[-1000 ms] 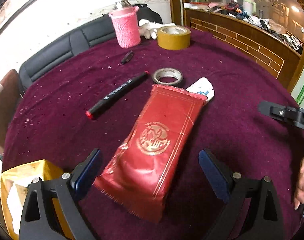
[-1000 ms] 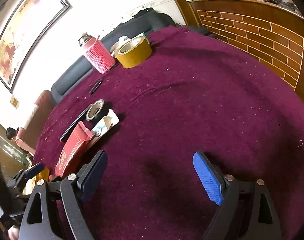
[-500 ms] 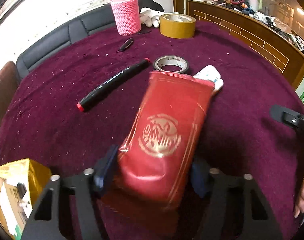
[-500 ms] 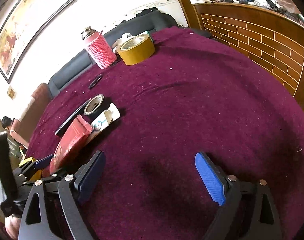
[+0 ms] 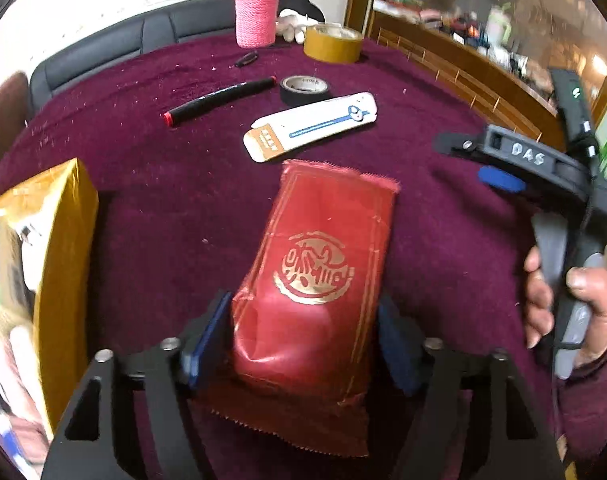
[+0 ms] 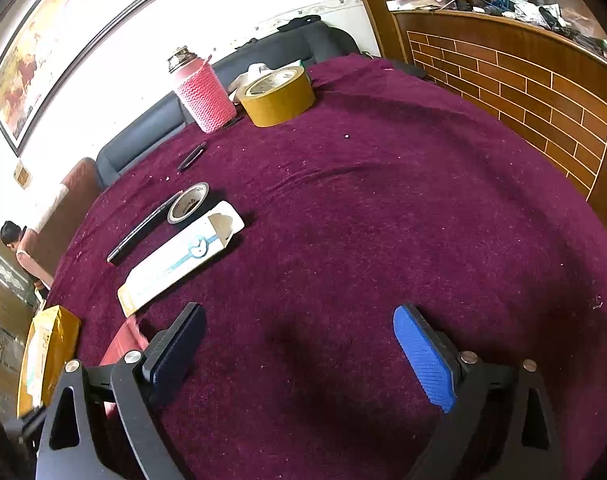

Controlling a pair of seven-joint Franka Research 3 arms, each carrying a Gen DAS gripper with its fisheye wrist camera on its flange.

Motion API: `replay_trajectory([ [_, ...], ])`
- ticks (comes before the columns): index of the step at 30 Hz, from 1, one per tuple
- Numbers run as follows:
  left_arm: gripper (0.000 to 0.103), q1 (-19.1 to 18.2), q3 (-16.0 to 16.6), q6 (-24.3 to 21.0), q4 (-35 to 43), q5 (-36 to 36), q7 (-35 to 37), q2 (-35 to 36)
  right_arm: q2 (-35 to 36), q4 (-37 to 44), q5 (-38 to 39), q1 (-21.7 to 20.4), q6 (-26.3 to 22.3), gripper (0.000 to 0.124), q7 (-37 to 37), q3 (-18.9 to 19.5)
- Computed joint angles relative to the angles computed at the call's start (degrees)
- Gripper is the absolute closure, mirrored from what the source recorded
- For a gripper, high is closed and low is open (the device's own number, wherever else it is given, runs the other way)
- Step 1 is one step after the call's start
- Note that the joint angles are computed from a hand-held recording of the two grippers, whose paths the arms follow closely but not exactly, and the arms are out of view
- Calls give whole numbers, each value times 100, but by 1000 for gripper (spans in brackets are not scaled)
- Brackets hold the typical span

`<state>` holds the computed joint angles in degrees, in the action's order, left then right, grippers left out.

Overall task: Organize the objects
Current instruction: 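Lower the left gripper over the red foil pouch while the right gripper approaches the white-blue box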

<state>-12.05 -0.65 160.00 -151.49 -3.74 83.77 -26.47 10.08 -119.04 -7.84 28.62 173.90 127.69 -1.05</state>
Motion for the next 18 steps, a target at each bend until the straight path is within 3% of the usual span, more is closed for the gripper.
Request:
replay_trajectory([
  [4, 14, -124, 97, 737, -229, -238, -176, 113, -18, -52, 121, -55, 85, 26, -86, 57],
  [7, 8, -10, -72, 693, -173, 16, -312, 184, -41, -3, 378, -135, -68, 26, -250, 173],
  [11, 4, -32, -67, 662, -134, 142, -375, 226, -41, 294, 1356, -493, -375, 26, -1306, 741],
  [15, 4, -428, 356, 822, -213, -230, -95, 176, 357, 1209, 1628, -422, -970, 26, -1968, 873],
  [18, 3, -816, 754, 962, -271, -664, 249, 129, 1052, 2353, 2744, -766, -1678, 26, -3336, 1480],
])
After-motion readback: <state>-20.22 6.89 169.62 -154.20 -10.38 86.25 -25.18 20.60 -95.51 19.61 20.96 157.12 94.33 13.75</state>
